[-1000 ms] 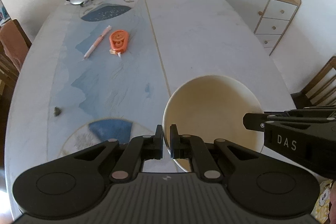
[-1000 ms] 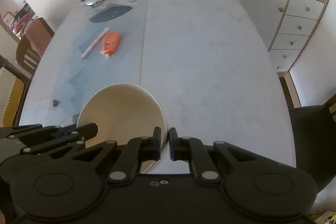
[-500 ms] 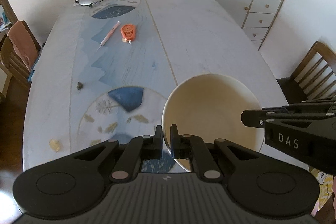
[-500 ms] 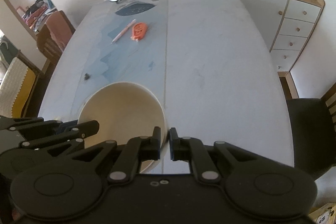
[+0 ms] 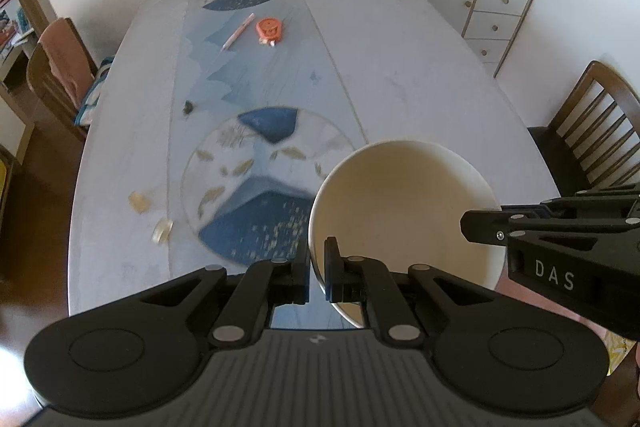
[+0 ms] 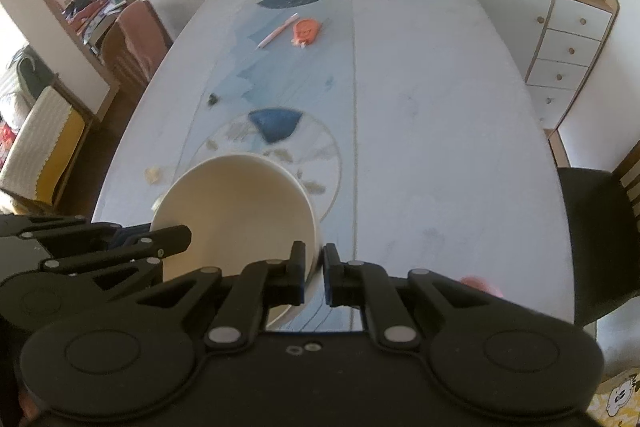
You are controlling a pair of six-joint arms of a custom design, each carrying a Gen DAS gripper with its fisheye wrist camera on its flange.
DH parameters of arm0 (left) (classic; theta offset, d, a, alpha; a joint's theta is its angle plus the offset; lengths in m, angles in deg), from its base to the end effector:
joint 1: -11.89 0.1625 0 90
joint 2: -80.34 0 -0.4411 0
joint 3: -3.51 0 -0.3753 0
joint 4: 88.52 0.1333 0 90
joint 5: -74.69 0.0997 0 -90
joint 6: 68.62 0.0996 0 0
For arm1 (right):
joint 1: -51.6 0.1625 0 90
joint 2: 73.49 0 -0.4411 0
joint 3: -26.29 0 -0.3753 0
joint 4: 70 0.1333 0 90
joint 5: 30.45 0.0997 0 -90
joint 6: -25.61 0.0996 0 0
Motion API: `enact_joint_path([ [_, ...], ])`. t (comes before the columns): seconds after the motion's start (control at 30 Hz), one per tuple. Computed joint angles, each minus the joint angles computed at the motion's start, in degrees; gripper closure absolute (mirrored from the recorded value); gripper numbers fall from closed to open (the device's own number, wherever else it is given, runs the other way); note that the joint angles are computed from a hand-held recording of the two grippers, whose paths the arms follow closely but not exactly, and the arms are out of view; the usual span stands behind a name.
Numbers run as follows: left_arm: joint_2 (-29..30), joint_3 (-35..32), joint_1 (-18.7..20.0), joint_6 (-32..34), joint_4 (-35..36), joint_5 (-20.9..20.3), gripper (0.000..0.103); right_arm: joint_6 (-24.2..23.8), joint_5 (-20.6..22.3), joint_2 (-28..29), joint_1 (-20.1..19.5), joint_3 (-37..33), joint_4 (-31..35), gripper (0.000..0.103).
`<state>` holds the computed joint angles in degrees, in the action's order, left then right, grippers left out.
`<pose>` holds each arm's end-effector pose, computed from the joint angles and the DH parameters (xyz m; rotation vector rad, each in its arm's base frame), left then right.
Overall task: Organize plates and bowls
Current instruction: 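Lift the cream bowl and carry it toward the steel bowl, then lower the cream bowl into the pink-handled pot and open both grippers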
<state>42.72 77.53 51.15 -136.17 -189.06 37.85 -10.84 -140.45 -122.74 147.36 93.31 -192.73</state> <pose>-0.4189 -0.6175 0.1118 -0.0719 2.2231 -0.6889 0.1756 -0.7520 0.3174 0.9239 -2.5692 0.2182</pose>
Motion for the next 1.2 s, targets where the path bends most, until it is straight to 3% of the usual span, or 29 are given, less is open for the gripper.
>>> enact_joint_path([
  [0.7,-7.0,18.0,-7.0,-14.0,-0.8,-7.3,0.098,-2.1,-1.1,-12.3,-1.5,21.7,-2.9,0.093],
  [1.0,-8.4,23.9,-9.1,-16.4,-3.0,-7.9,0.098,-2.3,-2.2,-14.6,-2.3,26.5,-1.8,0.093],
  [1.2,-7.6,25.7,-9.9,-15.7,-3.9,-6.3,0.098,-2.2,-3.7,-14.6,-2.9,28.1,-1.3,0.093],
])
